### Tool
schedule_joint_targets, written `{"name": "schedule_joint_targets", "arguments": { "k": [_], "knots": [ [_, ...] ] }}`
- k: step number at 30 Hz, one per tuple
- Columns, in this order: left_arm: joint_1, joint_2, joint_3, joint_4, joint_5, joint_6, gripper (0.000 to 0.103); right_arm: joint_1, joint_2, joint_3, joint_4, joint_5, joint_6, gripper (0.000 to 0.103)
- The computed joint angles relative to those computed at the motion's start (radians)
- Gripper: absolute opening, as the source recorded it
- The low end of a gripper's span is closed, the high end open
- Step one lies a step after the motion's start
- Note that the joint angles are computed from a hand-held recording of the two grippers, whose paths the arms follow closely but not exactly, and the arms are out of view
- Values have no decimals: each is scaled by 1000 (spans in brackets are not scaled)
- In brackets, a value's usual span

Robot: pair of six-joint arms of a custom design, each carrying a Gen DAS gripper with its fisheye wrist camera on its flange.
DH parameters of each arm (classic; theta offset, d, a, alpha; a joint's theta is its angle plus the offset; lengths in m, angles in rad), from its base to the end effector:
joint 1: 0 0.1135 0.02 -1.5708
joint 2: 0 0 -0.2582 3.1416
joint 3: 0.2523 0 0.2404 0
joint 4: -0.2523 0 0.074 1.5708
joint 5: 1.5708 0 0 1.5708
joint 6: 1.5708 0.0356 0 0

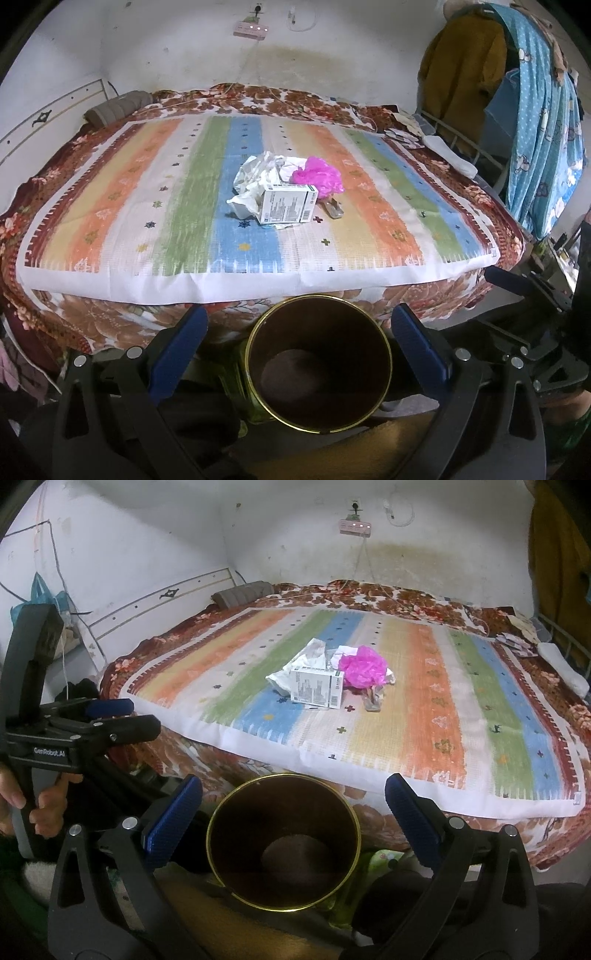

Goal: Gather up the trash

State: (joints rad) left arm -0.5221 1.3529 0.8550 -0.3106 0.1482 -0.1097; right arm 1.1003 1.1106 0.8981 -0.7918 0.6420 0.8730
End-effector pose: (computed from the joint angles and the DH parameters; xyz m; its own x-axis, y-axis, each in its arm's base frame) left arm 0.2338 -0.1406 0.2282 -0.6868 0.2702 -0.6747 0.5095 0.8411 -0.1818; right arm 0.1099 0.1691 0.2679 -0.6812 0.0145 -0.7320 -0.0720 0.9936 0.0866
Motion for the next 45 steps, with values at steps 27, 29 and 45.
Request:
{"name": "schedule_joint_targets", "arguments": {
  "k": [27,29,45],
  "knots": [
    [149,516,627,-263,106,54,96,-432,247,247,67,-308,-511,94],
    [161,567,694,-294,101,68,95,-469,270,267,76,-352,-544,94],
    [190,934,1173,-509,122,153,91,-606,518,458,92,-496,-790,94]
  ]
}}
